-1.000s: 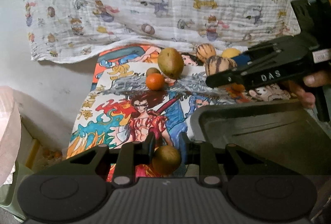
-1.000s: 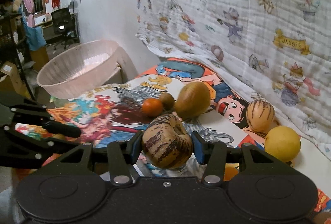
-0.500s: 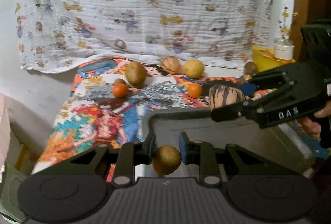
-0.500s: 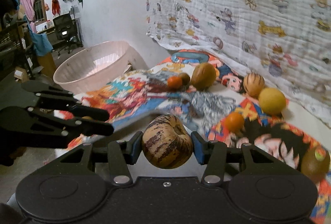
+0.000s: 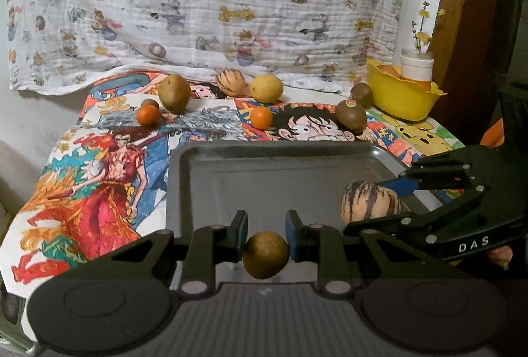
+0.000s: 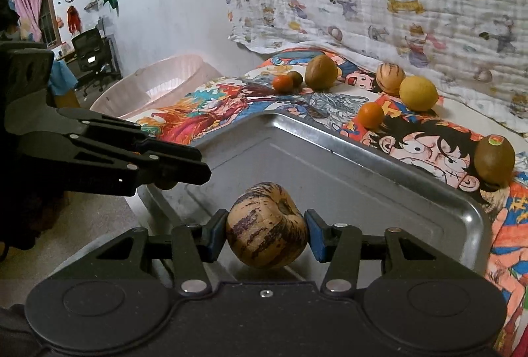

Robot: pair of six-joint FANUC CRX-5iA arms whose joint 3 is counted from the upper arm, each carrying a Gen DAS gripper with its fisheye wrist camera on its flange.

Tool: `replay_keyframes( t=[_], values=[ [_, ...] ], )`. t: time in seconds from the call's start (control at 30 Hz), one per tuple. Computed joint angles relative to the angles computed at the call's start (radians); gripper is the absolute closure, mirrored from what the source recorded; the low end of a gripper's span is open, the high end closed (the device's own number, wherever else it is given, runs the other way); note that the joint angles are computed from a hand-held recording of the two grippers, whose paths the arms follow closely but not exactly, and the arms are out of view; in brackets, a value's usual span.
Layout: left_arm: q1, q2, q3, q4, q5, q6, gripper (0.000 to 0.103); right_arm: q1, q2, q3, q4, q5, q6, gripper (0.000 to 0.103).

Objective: Organize fruits
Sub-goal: 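Carry both held fruits back over the metal tray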

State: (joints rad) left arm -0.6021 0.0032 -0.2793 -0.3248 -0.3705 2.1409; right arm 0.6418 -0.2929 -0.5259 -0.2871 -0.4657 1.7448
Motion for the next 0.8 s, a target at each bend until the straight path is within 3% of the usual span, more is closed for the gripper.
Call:
replay_keyframes(
  t=[0.7, 0.8],
  values=[
    [-0.012, 0.000, -0.008, -0.039, -0.017, 0.064, 0.075, 0.064, -0.036, -0.105, 0.130, 0.121, -0.145, 0.050],
    [-0.009, -0.003, -0.011, -0.033, -0.022, 0.067, 0.069, 0.064, -0.039, -0.111, 0.133, 0.131, -0.151, 0.048]
  ],
)
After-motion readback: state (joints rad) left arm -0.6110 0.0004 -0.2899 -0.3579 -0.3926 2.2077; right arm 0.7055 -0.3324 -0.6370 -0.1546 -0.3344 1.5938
